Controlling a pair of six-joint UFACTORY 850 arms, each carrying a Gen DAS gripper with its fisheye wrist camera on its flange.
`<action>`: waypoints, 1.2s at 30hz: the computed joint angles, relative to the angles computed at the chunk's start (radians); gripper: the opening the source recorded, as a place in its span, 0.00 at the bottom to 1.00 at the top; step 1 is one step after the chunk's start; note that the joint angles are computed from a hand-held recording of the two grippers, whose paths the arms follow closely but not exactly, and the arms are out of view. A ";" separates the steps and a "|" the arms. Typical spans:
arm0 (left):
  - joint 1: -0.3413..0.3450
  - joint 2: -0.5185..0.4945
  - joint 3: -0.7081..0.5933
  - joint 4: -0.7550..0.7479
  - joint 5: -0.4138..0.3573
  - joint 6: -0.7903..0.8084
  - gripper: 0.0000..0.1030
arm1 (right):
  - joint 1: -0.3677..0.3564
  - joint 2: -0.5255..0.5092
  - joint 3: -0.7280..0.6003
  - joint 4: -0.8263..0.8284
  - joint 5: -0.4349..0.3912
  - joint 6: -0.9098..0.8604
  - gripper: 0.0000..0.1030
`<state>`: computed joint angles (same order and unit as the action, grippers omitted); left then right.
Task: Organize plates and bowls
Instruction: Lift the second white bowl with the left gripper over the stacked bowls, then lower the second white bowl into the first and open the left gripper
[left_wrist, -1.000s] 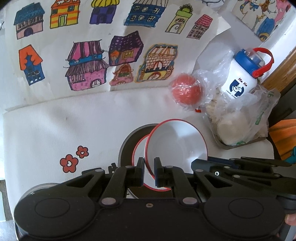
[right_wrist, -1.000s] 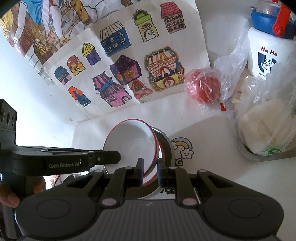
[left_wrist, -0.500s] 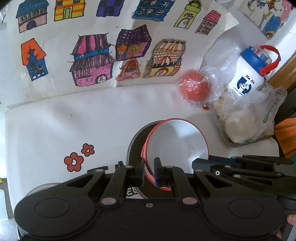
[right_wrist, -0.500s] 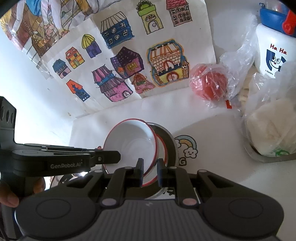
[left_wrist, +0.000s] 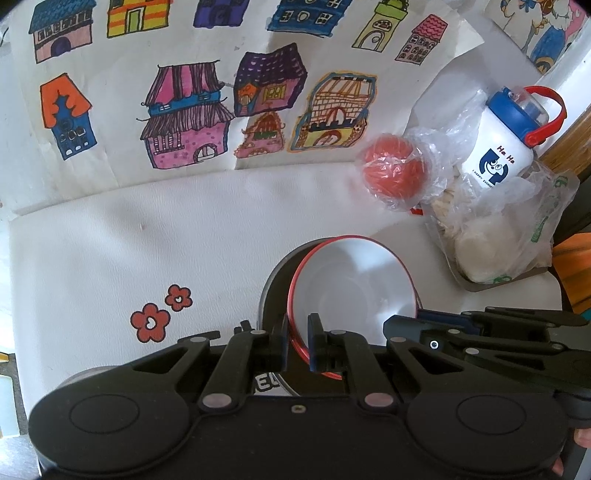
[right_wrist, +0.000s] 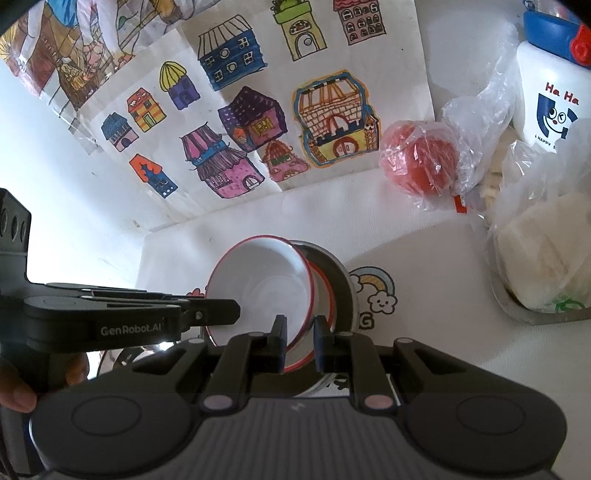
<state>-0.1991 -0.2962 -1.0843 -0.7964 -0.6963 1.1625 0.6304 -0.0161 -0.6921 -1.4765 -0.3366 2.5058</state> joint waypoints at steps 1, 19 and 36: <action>-0.001 0.000 -0.001 0.002 0.000 -0.002 0.10 | -0.001 0.000 0.000 0.003 0.001 -0.005 0.17; -0.027 -0.003 -0.018 0.096 0.013 -0.100 0.10 | -0.019 -0.019 -0.057 0.339 0.004 -0.388 0.17; -0.044 0.001 -0.023 0.152 0.025 -0.160 0.10 | -0.026 -0.035 -0.087 0.505 -0.027 -0.597 0.20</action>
